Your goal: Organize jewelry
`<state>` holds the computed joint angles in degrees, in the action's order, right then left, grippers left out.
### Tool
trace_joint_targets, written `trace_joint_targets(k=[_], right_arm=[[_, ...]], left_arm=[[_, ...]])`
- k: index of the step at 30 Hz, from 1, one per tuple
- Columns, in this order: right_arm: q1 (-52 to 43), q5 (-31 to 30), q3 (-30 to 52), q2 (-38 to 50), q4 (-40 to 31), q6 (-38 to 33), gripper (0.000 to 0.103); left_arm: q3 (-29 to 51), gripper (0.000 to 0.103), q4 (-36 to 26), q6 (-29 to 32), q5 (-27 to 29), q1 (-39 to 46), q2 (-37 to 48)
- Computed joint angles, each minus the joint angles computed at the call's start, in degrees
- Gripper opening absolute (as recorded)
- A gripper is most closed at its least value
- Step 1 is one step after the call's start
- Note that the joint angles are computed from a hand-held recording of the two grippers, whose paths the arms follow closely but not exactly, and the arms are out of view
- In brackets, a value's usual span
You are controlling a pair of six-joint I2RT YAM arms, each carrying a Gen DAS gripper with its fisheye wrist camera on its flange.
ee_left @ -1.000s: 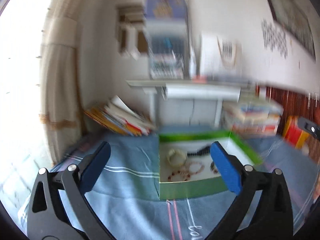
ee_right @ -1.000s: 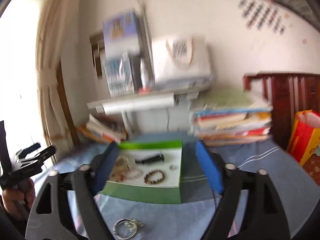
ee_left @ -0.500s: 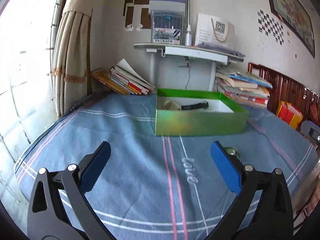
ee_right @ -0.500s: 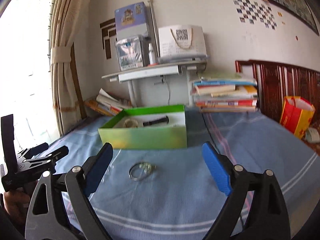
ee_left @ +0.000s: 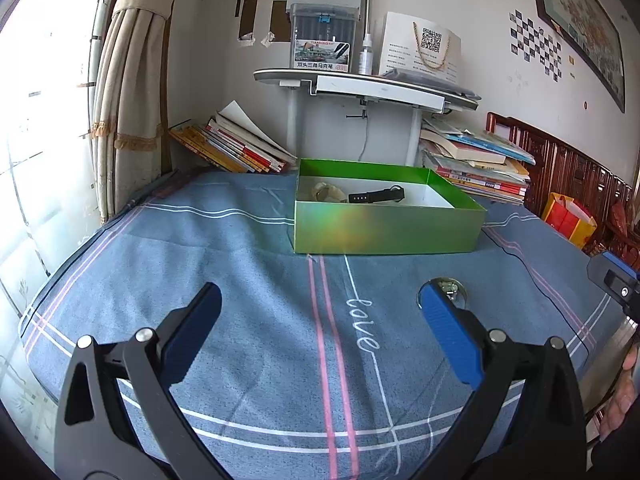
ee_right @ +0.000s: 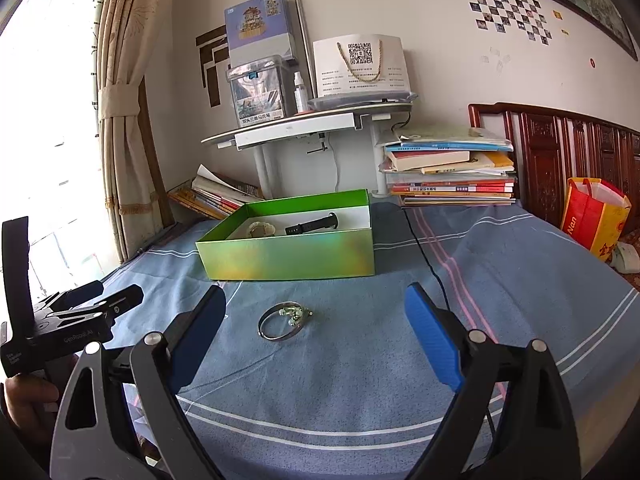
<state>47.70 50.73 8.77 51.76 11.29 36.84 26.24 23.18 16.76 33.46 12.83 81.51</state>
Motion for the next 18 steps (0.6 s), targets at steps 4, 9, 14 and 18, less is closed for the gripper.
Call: trace_joint_targets(k=[4, 9, 14, 18], right_arm=[[-0.69, -0.74, -0.06, 0.61, 0.49, -0.12, 0.089], [-2.01, -2.13, -0.59, 2.56, 3.05, -0.54, 0.089], [-10.56, -13.21, 0.05, 14.18, 13.59, -2.1, 0.078], [-18.58, -24.43, 5.43, 29.3, 19.96, -3.21, 0.054]], left_arm=[[0.3, 0.099, 0.06, -0.04, -0.6, -0.68, 0.52], [0.53, 0.099, -0.42, 0.28, -1.22, -1.32, 0.66], [0.65, 0.099, 0.23, -0.07, -1.17, -1.58, 1.49], [0.86, 0.099, 0.91, 0.35, -1.74, -1.82, 2.81]])
